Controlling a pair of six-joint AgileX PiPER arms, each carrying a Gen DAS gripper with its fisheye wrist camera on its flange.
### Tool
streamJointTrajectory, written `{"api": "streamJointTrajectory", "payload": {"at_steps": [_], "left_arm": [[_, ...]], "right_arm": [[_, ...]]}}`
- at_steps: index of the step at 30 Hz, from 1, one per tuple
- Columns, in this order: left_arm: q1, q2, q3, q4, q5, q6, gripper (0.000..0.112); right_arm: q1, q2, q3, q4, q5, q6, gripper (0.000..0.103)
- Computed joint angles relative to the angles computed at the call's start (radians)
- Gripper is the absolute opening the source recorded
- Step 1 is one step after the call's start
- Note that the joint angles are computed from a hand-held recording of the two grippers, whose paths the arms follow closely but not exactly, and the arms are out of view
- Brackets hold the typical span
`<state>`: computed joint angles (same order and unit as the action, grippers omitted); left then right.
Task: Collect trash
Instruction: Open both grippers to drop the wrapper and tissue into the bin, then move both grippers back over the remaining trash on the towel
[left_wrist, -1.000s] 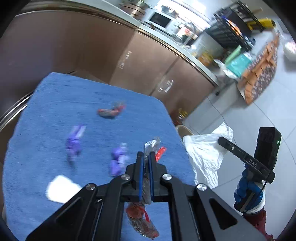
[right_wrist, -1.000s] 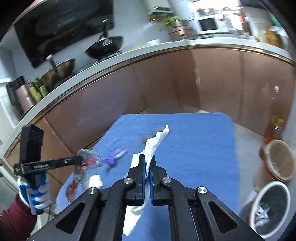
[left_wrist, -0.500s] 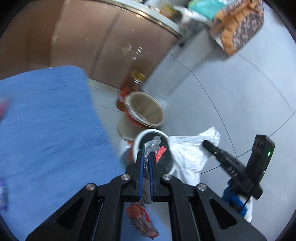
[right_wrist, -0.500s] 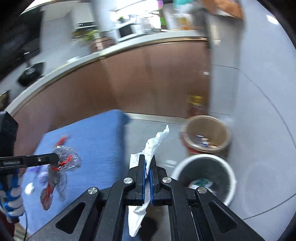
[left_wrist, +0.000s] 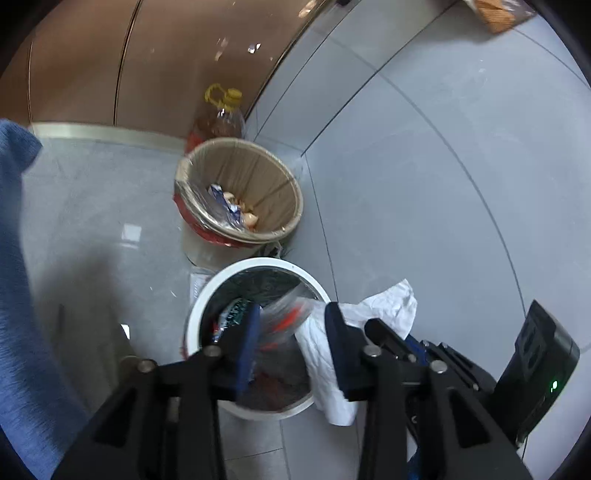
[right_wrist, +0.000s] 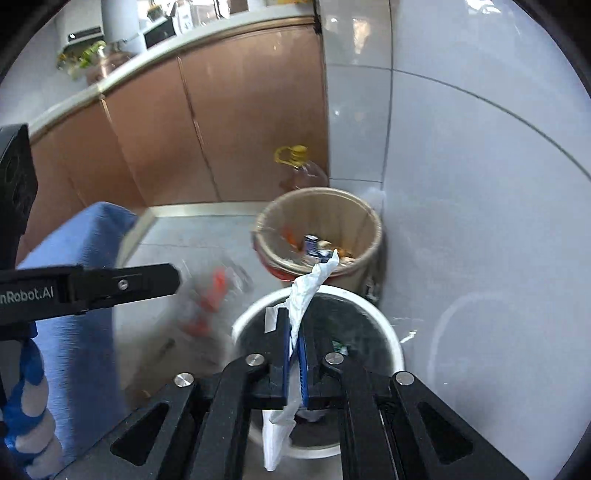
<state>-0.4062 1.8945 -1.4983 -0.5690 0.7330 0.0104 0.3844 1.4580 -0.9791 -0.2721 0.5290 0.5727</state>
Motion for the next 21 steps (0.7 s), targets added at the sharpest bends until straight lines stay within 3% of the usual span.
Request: {"api": "streamJointTrajectory", "payload": {"at_steps": [3, 9, 15, 21], "left_arm": [[-0.009, 0.027, -0.014, 0.013, -0.009, -0.021, 0.036], [-0.018, -0.066, 0.076, 0.04, -0.063, -0.012, 0.036], [-0.029, -0.276, 0.228, 0.161, -0.117, -0.087, 0.036], [-0.01, -0.535, 0.378, 0.285, -0.101, -0.163, 0.036]], "right_arm": [[-0.001, 0.006, 0.007, -0.022, 0.003, 0.029, 0.02], [0.013, -0.028, 0.031, -0.042, 0.011, 0.066, 0.028], [0.079, -0.08, 0.012, -0.091, 0.038, 0.144, 0.03], [0.225, -0.17, -0.032, -0.172, 0.138, 0.27, 0.03]]}}
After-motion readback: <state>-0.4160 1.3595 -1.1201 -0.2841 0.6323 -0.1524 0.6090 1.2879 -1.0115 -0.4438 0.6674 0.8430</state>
